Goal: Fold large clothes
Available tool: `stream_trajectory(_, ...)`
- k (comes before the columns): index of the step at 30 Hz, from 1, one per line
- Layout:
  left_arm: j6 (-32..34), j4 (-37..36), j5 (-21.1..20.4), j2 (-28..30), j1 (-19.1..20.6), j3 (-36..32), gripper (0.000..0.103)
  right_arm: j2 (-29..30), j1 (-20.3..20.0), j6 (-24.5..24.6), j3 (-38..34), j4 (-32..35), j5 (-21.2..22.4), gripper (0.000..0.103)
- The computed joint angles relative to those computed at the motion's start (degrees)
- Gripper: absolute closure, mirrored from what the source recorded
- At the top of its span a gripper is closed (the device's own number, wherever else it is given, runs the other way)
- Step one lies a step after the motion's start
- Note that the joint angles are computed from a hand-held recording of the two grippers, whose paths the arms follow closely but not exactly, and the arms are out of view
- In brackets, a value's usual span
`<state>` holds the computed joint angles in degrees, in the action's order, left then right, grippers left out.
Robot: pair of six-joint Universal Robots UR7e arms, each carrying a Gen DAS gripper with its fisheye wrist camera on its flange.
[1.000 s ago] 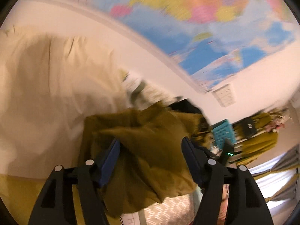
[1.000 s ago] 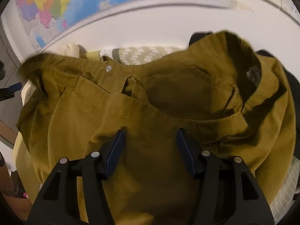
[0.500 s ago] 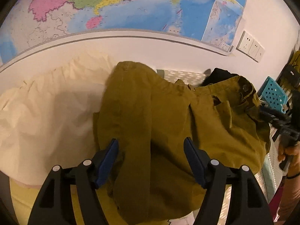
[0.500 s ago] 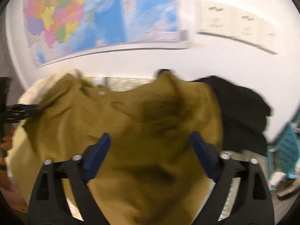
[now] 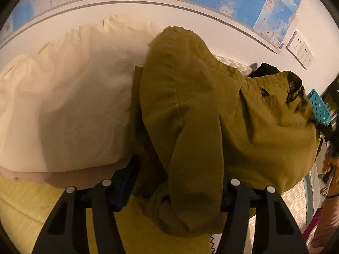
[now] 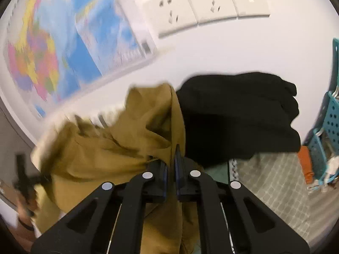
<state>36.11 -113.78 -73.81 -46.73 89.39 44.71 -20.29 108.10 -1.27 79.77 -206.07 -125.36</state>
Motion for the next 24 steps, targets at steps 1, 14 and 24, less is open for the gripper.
stream_trajectory(1,-0.5,0.0,0.1,0.2,0.0,-0.1,0.044,-0.5,-0.4,0.8,0.2,4.2,-0.3,0.084)
stream_trajectory(14,-2.1,5.3,-10.7,-3.9,3.7,1.8,0.03,1.0,-2.3,3.3,14.2,-9.2,11.8,0.009)
stream_trajectory(24,5.9,-9.7,-7.7,-9.8,2.0,19.5,0.027,3.9,-0.5,-1.5,8.1,-8.2,12.2,0.072)
